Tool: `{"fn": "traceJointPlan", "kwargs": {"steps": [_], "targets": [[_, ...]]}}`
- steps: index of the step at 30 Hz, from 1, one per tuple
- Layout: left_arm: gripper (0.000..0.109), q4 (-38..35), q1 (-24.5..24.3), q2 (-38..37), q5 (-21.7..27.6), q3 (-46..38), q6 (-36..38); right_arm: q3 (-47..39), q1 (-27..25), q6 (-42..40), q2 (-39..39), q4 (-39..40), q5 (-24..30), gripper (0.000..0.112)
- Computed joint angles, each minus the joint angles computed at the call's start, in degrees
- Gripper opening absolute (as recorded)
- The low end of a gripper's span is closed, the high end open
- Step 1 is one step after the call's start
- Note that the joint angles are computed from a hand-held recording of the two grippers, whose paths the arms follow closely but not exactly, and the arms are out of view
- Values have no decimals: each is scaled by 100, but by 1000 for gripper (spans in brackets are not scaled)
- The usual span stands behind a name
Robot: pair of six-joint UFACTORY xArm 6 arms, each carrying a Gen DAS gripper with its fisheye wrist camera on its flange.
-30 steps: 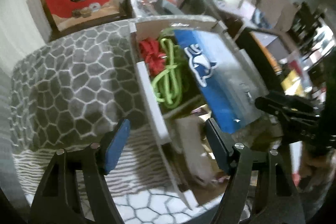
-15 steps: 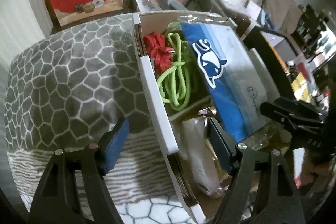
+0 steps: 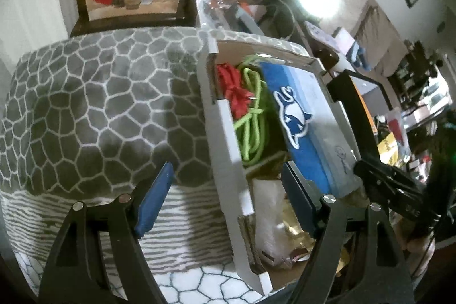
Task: Organize objects
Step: 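Withdraw the left tool from the box while the right tool opens off the box wall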
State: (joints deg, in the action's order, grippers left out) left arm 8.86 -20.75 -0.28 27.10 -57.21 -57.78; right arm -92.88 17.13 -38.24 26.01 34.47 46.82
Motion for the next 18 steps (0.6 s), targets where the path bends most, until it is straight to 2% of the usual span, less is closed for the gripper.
{"fn": "traceJointPlan", "kwargs": {"steps": [3,12,15,18], "targets": [[75,-395,154,14,-91,20,246,-92,-78,94,43,36,44,58],[75,-699,524,321,82,-394,531,-97,-198,266,24,-90,39,47],[75,-540,560,390,79,-540,541,-10,-265,226,-62,53,109,46],[75,-225,635,463,152,-759,448,488,-335,-86,-483,375,89,46]]}}
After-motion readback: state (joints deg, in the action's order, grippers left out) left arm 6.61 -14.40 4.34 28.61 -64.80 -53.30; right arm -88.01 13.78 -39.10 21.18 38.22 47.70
